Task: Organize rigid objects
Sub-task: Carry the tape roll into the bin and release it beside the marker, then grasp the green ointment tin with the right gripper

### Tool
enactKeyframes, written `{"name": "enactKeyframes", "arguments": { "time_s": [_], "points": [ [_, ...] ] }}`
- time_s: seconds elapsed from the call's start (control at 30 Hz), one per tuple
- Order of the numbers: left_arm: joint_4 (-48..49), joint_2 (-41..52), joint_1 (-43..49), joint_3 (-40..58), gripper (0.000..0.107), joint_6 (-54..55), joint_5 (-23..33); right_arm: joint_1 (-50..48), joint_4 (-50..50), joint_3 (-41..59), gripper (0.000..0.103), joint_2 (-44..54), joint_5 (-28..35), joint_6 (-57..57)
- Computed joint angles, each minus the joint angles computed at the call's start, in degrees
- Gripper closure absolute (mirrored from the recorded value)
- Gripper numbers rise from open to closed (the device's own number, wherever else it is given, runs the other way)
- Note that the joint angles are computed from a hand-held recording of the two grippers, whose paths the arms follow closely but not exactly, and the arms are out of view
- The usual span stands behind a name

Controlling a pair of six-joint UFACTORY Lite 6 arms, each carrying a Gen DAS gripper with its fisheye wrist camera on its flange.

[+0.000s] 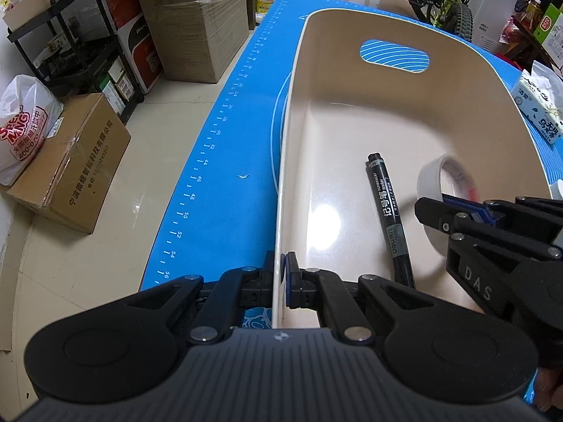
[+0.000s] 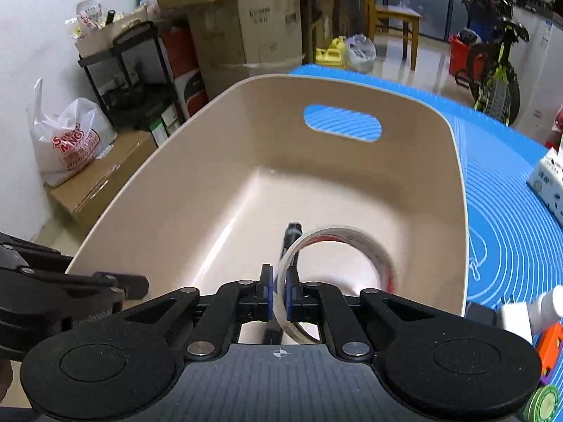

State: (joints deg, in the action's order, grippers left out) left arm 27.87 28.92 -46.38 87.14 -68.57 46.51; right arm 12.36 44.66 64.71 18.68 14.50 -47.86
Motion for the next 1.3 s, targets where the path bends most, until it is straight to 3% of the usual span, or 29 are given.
{"name": "enactKeyframes", "arguments": {
  "time_s": [0.23, 0.4, 0.67, 0.8, 0.93, 1.13, 1.3],
  "points": [
    [-0.16, 0.03, -0.08, 0.40, 0.101, 0.07, 0.54, -3.34, 19.50, -6.14, 0.047, -6.29, 0.62, -19.46],
    [-0.17, 0.11, -0.11, 0.53, 0.101, 0.07, 0.61, -7.42, 31.49, -10.81, 0.037, -12.86, 3.31, -30.13],
    [-0.19, -0.02, -0.06, 0.34, 0.101, 0.14, 0.51, -16.49, 38.97, -16.23, 0.021, -20.75, 7.70, -38.82],
    [-0.17, -0.03, -0.09, 0.34, 0.101, 0.08, 0.49, -21.54, 43.57, -20.89, 0.008, -24.56, 7.22, -46.10],
    [-0.17, -0.07, -0.06, 0.27, 0.101, 0.08, 0.46, -27.69, 45.91, -24.54, 0.003, -26.44, 7.50, -52.86],
    [-0.11, 0.00, -0.17, 0.47, 0.101, 0.00, 0.75, -37.59, 39.43, -25.41, 0.003, -22.67, 9.45, -50.41],
    [-0.18, -0.24, -0.08, 0.11, 0.101, -0.16, 0.57, -41.11, 46.91, -26.81, 0.003, -19.02, 6.40, -60.94]
  ]
}}
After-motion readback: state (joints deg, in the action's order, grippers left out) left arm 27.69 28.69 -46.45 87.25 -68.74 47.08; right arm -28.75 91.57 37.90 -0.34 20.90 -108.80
